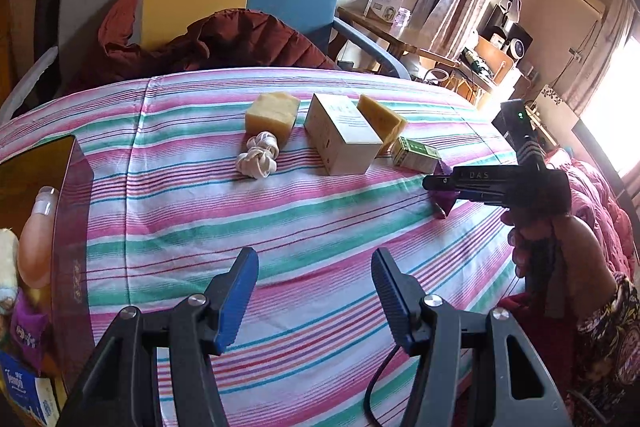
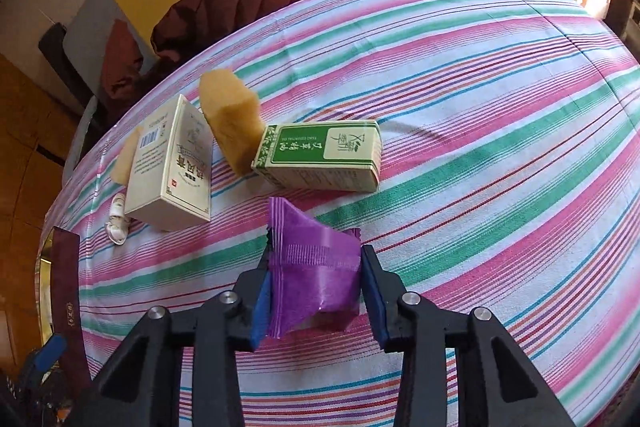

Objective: Organize objects
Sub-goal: 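Grasp the white medicine box with the left tool while the right tool holds the packet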

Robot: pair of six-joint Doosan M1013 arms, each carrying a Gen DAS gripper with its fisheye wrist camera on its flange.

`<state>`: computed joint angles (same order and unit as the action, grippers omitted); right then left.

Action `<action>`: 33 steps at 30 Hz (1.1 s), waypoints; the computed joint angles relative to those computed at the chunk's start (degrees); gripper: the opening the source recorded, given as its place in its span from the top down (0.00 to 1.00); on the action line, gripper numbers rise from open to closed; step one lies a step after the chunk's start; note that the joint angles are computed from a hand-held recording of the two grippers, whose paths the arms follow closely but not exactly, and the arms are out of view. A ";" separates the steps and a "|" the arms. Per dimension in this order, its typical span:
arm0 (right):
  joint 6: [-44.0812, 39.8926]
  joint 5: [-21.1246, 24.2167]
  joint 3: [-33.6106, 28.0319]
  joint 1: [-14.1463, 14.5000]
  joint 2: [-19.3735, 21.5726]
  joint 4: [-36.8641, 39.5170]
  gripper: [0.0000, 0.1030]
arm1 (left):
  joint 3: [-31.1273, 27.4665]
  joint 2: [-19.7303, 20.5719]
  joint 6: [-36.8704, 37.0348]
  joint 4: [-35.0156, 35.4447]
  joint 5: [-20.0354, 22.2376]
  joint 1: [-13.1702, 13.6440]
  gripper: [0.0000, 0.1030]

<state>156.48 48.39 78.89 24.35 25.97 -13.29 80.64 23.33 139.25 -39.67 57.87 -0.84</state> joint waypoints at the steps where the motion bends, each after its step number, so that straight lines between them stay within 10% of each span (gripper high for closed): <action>1: 0.02 0.39 -0.36 0.30 0.07 -1.30 0.61 | -0.64 0.41 -0.69 0.33 0.12 -0.50 0.43; 19: -3.91 0.29 -0.66 0.05 0.19 -1.76 0.61 | -14.45 10.57 -17.26 12.97 -0.91 -11.16 0.33; 33: -5.09 2.64 -2.03 0.42 0.92 -3.30 0.61 | -10.83 10.86 -12.71 13.09 -7.60 -10.61 0.50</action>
<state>151.39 51.03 76.86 24.78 26.90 -16.58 69.80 34.19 126.54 -26.58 50.26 -11.45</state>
